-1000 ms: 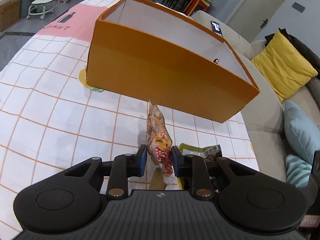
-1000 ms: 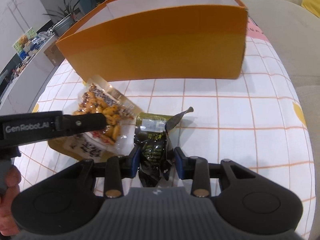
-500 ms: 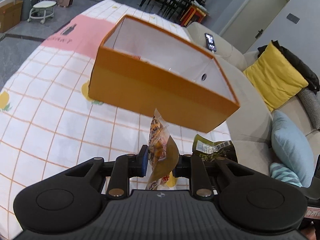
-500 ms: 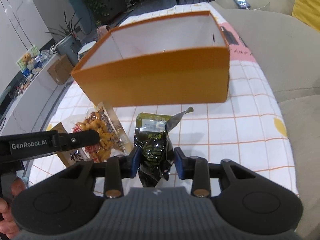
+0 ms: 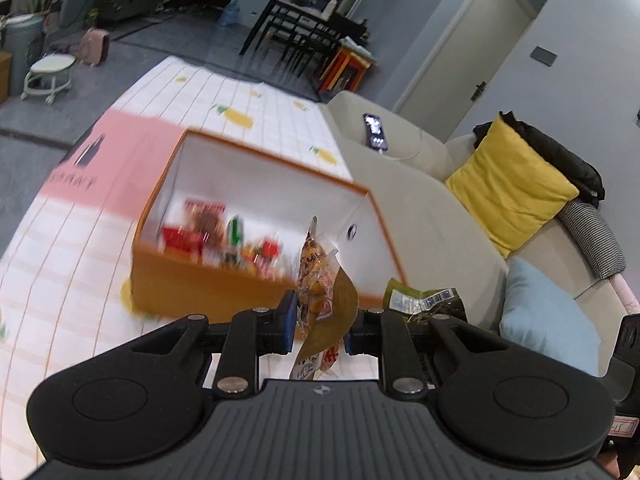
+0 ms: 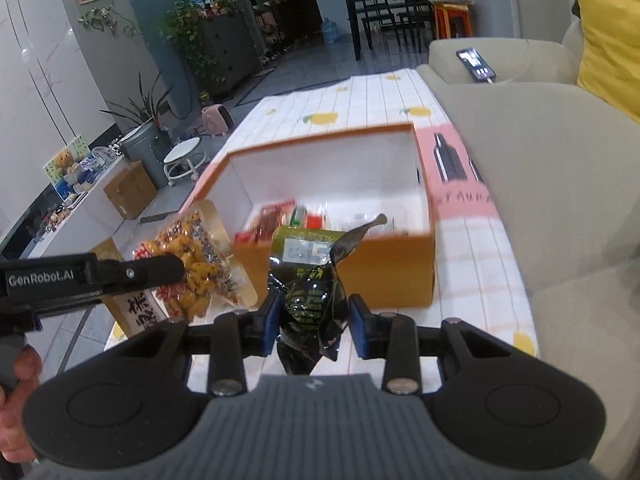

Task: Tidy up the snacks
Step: 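Lift both packets over the orange box and open both tools to drop them in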

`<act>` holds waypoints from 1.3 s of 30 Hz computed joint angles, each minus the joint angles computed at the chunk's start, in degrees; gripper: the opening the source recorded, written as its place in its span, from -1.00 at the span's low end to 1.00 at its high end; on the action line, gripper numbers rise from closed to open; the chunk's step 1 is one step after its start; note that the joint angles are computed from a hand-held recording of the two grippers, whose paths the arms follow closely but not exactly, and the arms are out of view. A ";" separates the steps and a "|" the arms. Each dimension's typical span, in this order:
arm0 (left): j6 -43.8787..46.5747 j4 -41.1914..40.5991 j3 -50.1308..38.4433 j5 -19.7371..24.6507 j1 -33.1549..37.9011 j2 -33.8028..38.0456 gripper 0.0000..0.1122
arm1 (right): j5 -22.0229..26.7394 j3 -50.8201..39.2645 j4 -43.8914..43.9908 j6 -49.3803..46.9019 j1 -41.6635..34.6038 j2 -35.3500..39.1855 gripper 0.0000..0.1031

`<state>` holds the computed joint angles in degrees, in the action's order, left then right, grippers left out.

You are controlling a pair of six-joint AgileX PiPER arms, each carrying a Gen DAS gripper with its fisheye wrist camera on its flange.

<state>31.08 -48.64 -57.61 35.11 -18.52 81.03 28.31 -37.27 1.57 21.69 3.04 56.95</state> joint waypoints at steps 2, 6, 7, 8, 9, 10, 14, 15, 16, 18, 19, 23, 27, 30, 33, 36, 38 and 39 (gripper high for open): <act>-1.47 1.45 -4.64 0.78 -0.75 2.86 -0.57 | 0.56 -3.16 6.11 -8.79 -3.52 2.61 -0.35; -5.40 6.35 -13.78 1.90 -2.63 8.54 -0.57 | 2.36 -9.84 11.61 -18.92 -7.77 8.82 -0.34; -6.08 7.47 -16.09 2.39 -3.01 10.06 -0.57 | 2.71 -11.53 12.15 -20.59 -8.61 10.67 -0.34; -6.44 8.05 -17.93 2.86 -3.24 11.41 -0.57 | 3.22 -13.63 12.18 -21.94 -9.28 12.86 -0.34; -7.24 8.70 -20.52 3.50 -3.56 13.35 -0.58 | 3.43 -15.39 12.09 -23.07 -9.77 14.90 -0.34; -7.68 8.99 -22.59 4.05 -3.74 14.99 -0.58 | 3.60 -16.84 11.98 -23.98 -10.22 16.66 -0.34; -11.05 12.95 -31.45 6.28 -5.17 22.41 -0.58 | 6.50 -24.53 14.26 -29.65 -13.37 25.70 -0.34; -12.10 14.33 -33.57 6.76 -5.64 24.43 -0.58 | 7.35 -26.72 15.05 -31.21 -14.12 28.38 -0.34; -13.08 15.20 -35.70 7.41 -5.95 26.48 -0.58 | 7.81 -28.09 15.21 -31.84 -14.39 30.20 -0.35; -14.55 16.05 -39.36 8.71 -6.24 30.43 -0.58 | 8.90 -31.68 14.28 -32.26 -14.66 34.62 -0.35; -15.38 16.93 -41.13 9.23 -6.47 32.29 -0.58 | 9.48 -33.31 13.75 -32.41 -14.65 36.59 -0.35; -17.51 19.27 -47.46 11.37 -6.98 38.75 -0.58 | 11.45 -39.75 9.93 -31.66 -14.00 44.22 -0.35; -20.30 20.72 -54.57 14.59 -6.96 45.05 -0.58 | 12.44 -44.49 7.54 -31.40 -13.61 49.66 -0.35; -21.09 21.00 -58.79 16.75 -6.81 48.66 -0.58 | 12.71 -46.77 6.16 -31.23 -13.23 52.37 -0.35; -21.98 21.58 -61.93 18.04 -6.73 51.40 -0.58 | 12.95 -49.02 4.42 -31.28 -12.69 54.84 -0.35; -22.67 21.92 -64.33 19.11 -6.59 53.47 -0.58 | 12.85 -50.64 2.14 -31.21 -11.97 56.88 -0.35; -22.78 21.86 -65.85 19.66 -6.50 54.67 -0.58 | 12.82 -51.49 -0.08 -30.32 -11.28 57.91 -0.35; -22.78 21.75 -66.24 19.77 -6.45 55.02 -0.58 | 12.47 -51.57 -1.03 -30.15 -11.01 58.15 -0.35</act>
